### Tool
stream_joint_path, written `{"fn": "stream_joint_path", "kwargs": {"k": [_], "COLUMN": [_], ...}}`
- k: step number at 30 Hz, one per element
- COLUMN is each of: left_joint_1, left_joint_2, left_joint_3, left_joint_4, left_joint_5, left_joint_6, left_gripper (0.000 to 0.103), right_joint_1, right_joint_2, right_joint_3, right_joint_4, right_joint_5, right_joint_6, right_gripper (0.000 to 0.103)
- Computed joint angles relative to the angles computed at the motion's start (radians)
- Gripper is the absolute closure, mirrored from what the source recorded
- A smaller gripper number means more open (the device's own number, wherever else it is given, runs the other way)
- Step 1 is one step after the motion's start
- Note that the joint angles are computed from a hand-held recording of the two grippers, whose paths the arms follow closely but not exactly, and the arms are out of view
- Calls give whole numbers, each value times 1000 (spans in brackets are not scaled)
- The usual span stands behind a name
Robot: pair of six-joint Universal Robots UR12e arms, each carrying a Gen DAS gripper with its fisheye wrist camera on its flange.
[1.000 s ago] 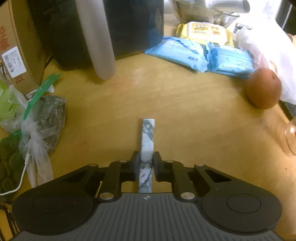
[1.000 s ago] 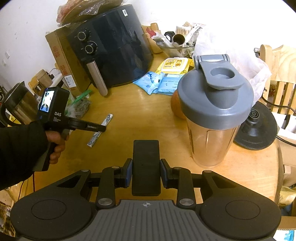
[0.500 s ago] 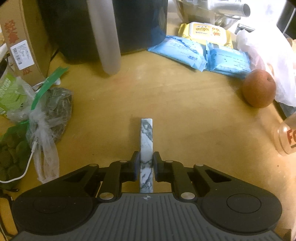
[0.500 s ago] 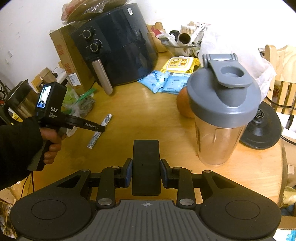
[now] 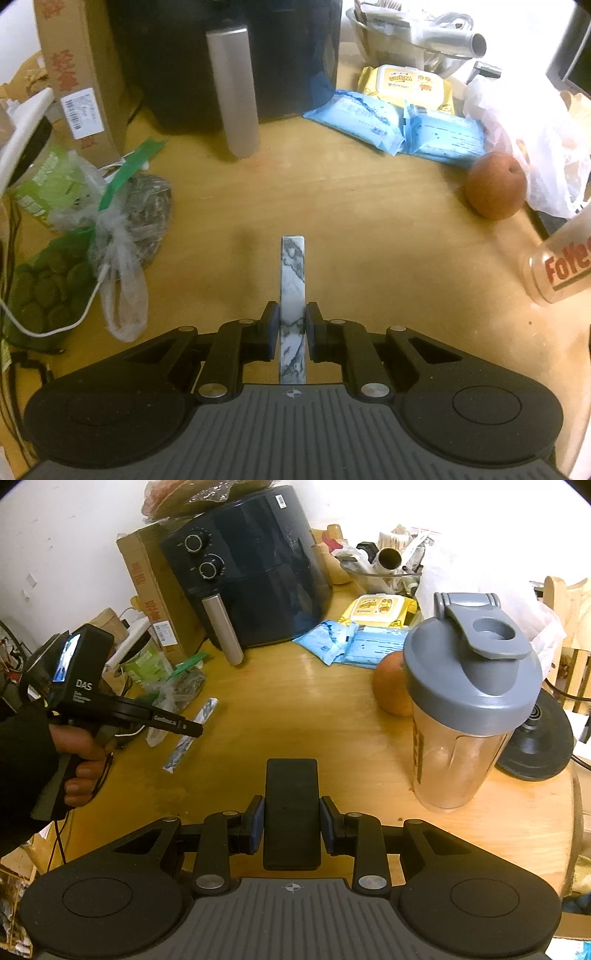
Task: Organize rigid objects
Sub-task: 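Lift the marble strip with the left gripper and carry it toward the box while the right carries the block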
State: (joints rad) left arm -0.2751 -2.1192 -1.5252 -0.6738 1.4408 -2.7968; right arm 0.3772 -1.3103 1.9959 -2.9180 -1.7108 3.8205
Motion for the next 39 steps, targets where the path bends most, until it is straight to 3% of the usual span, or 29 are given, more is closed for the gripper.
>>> {"fn": "stream_joint_path", "kwargs": {"k": [23,39], "left_joint_1": [35,58], "left_joint_2": [149,243], "left_joint_3": [-121,-212], "left_joint_4": [-33,-71], "left_joint_5": [-83,-95], "left_joint_6": [-7,-33], "left_gripper": [87,87], "right_joint_1": [21,41], "right_joint_2": [10,12], "right_joint_3": [-16,-24], "right_joint_4": [-33,-34], "right_joint_5": [43,61], "right_joint_6": [-53,-65], "right_gripper": [69,69]}}
